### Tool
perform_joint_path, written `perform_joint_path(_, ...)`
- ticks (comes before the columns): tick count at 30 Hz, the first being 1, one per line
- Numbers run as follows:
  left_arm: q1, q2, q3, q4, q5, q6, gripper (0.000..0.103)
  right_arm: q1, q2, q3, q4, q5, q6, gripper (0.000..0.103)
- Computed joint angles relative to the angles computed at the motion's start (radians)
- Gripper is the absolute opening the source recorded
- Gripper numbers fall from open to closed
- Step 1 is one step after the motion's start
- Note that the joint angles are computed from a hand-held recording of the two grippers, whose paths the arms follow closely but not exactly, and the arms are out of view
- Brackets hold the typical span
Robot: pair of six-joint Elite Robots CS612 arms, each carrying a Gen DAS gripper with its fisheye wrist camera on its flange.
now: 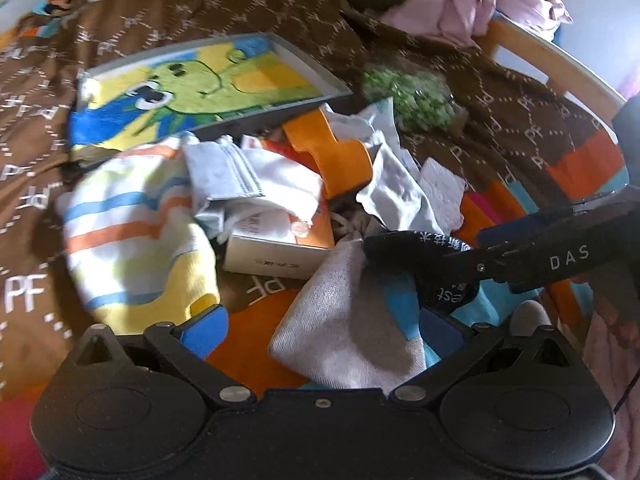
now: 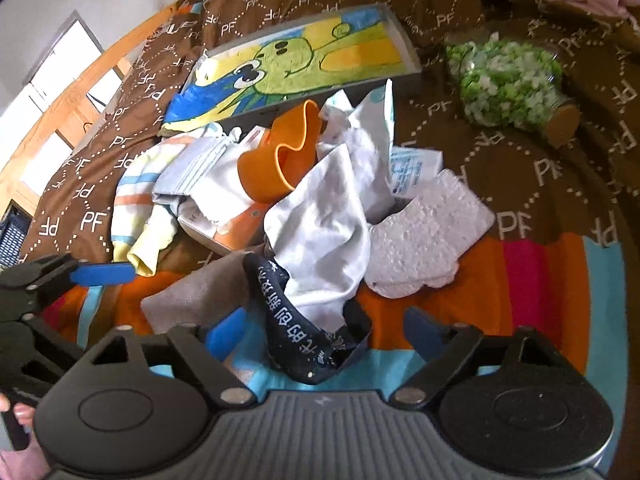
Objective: Organize soft objects
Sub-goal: 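Grasp the grey drawstring pouch with the left gripper and lift it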
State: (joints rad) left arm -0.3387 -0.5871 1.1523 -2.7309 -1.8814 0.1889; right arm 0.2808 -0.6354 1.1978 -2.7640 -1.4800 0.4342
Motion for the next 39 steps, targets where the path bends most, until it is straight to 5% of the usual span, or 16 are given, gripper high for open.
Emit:
perform_joint_path(9, 0.023, 0.059, -0.108, 0.176, -0.125, -0.053, 0.076, -0.015, 0.017, -0.015, 0.012, 0.086, 0.038, 0.050)
perform_joint_path(12, 0.026, 0.065, -0.115, 0.176, -0.143, -0.056, 0.059, -0.017, 0.022, -0.022, 0.024, 0.098, 0.049, 0.032)
perform_joint_path(14, 0.027, 0.067, -0.120, 0.182, -0.142, -0.072, 0.031, -0.016, 0.022, -0.019, 0.018, 0.094, 0.052, 0.018)
perform_joint_path(19, 0.033, 0.058, -0.118, 0.206, -0.179, -0.108, 0.011, -0.012, 0.012, -0.001, -0.021, 0.100, 0.021, 0.011)
perform_joint_path(25, 0.025, -0.014, -0.018, 0.090, -0.112, -0.124, 0.007, -0.016, -0.014, 0.056, -0.134, 0.168, 0.002, 0.010)
perform_joint_path(32, 0.032, -0.057, 0.081, -0.184, -0.100, -0.204, 0.006, -0.024, -0.028, 0.104, -0.297, 0.244, -0.006, 0.010)
perform_joint_path(39, 0.033, -0.062, 0.115, -0.367, -0.086, -0.252, 0.006, -0.029, -0.038, 0.114, -0.296, 0.301, -0.009, 0.008)
